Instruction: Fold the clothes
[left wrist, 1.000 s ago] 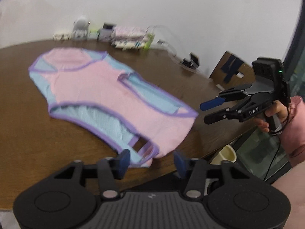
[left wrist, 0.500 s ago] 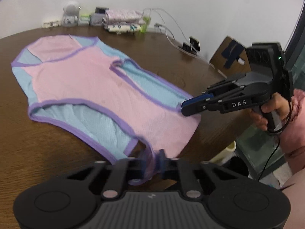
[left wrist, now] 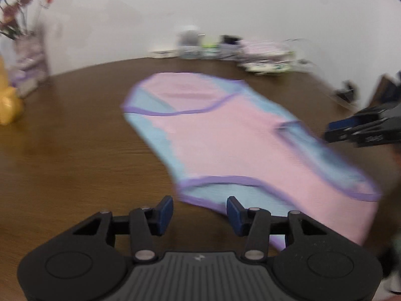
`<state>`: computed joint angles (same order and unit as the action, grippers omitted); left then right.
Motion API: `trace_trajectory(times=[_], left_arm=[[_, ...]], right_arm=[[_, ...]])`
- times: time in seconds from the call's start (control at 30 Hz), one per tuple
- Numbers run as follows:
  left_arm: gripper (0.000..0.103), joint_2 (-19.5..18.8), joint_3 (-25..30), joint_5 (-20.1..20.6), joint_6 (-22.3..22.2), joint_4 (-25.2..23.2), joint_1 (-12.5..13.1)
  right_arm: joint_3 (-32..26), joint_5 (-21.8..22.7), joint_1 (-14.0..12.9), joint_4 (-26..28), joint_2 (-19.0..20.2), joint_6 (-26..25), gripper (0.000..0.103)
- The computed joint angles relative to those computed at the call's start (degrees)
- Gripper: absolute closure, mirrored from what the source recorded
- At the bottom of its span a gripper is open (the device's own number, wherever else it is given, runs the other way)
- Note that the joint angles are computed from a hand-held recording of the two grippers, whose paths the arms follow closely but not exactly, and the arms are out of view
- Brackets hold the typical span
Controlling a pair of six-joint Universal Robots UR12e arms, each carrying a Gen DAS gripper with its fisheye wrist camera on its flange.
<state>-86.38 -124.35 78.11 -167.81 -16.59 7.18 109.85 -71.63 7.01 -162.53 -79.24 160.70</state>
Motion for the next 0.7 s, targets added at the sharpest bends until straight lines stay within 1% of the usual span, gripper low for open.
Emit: trace_trajectory(times=[0.03, 0.17, 0.2, 0.23, 0.27, 0.3, 0.33, 0.4, 0.43, 0.57, 0.7], left_arm=[[0.056, -0.43, 0.33, -0.03, -0.05, -0.29, 0.05], [0.058, -2.16, 1.45, 0.36, 0.13, -0.61, -0.33], [0.062, -2.52, 1.60, 0.52, 0.39, -0.27, -0.48], [0.082, -2.86, 1.72, 0.68, 0.70, 0.17, -0.62], [0.093, -3.19, 1.84, 0.84, 1.01, 0.60, -0.77], [0.100, -3.39, 1.84, 0.82, 1.73, 1.10, -0.85], [0.100, -3.50, 1.62, 1.52, 3.47, 2.44, -1.24], [0.101, -3.70, 0.79, 4.49, 8.36, 6.82, -2.64], [0.101, -3.70, 0.42, 5.31, 10.62, 8.50, -3.19], [0.101, -3.38, -0.19, 5.02, 15.91, 9.17, -4.20], [0.101, -3.70, -0.49, 6.48, 18.59, 8.82, -4.92]], right_arm=[[-0.89, -0.91, 0.44, -0.09, 0.93, -0.27, 0.067], [-3.34, -3.83, 1.65, -0.30, 3.64, 0.45, 0.066], [-3.72, -3.72, 1.70, -0.18, 4.08, 0.88, 0.070], [-4.04, -3.24, 1.64, 0.03, 4.42, 1.35, 0.075], [-4.35, -2.73, 1.53, 0.24, 4.73, 1.78, 0.092], [-4.57, -2.36, 1.35, 0.29, 4.93, 2.11, 0.100], [-4.65, -2.86, 1.25, -0.05, 5.04, 2.48, 0.100], [-4.82, -4.20, 0.91, -0.68, 5.31, 3.43, 0.100], [-4.95, -4.55, 0.56, -0.61, 5.46, 4.25, 0.100], [-5.31, -5.53, -0.22, -0.22, 6.06, 5.50, 0.100], [-4.86, -7.40, -0.02, -1.74, 6.15, 4.55, 0.100]])
